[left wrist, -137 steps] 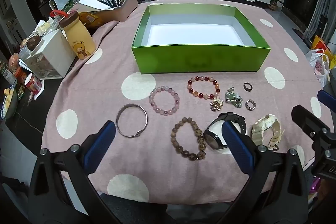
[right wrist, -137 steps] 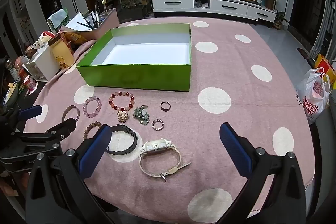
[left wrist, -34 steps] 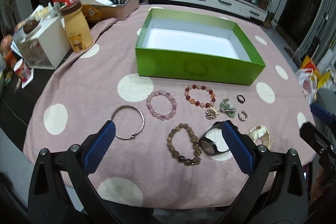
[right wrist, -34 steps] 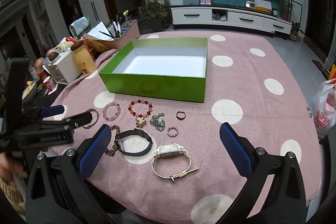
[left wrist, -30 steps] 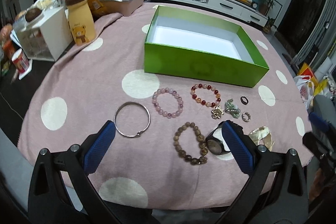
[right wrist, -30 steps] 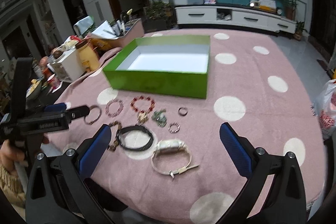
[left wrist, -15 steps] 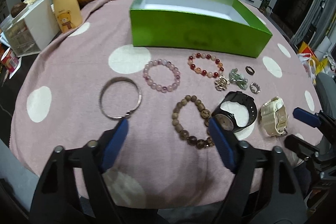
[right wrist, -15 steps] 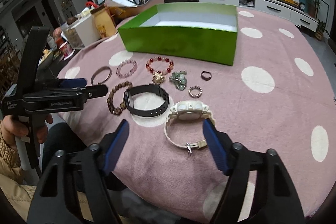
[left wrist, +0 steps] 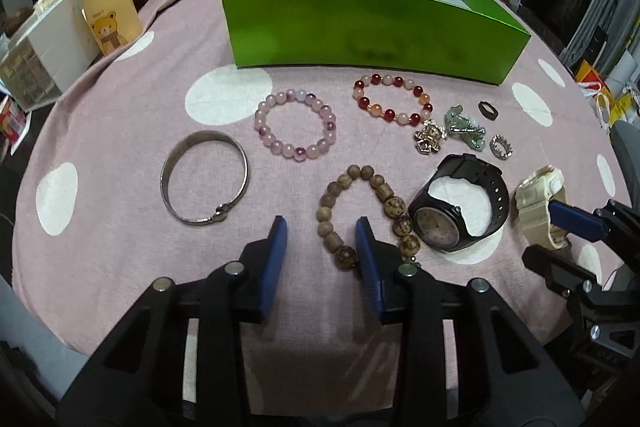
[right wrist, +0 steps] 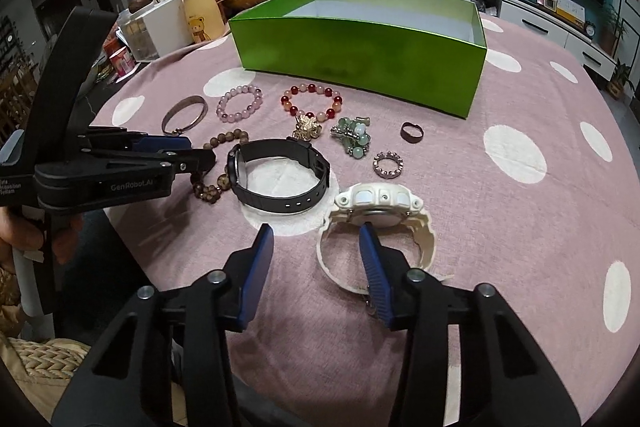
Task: Organize jewelry
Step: 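Grasp the brown wooden bead bracelet with left tool while right tool grasps the white watch, then carry both items into the green box and open both tools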
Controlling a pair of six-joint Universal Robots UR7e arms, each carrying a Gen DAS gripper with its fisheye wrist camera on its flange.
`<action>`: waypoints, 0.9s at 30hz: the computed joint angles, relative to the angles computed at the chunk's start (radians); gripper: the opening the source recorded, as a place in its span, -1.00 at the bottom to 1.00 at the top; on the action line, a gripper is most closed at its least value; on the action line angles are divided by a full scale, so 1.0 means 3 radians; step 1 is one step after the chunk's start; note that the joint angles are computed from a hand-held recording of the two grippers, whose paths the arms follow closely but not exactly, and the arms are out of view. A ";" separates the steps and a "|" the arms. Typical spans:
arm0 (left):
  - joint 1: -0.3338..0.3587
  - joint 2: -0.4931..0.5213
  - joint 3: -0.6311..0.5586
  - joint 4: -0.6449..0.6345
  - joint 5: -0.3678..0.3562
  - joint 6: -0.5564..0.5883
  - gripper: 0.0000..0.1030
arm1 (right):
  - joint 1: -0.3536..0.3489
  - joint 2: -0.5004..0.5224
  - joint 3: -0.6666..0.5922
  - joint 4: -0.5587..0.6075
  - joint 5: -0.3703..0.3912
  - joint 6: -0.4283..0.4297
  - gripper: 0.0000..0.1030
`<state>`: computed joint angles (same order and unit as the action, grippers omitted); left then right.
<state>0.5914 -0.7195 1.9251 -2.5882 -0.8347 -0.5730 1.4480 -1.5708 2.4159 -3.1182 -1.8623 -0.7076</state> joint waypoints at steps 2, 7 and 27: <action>-0.0013 0.0024 -0.0007 0.0002 0.0049 0.0034 -0.38 | -0.0015 0.0037 -0.0001 -0.0048 -0.0012 -0.0021 -0.17; -0.0020 0.0066 -0.0016 -0.0098 0.0067 0.0171 -0.76 | -0.0046 0.0107 -0.0010 -0.0186 -0.0028 -0.0051 -0.50; -0.0106 -0.0116 -0.0037 -0.0536 0.0072 0.0467 -0.86 | -0.0055 -0.0259 -0.0157 0.0010 0.0356 0.0173 -0.86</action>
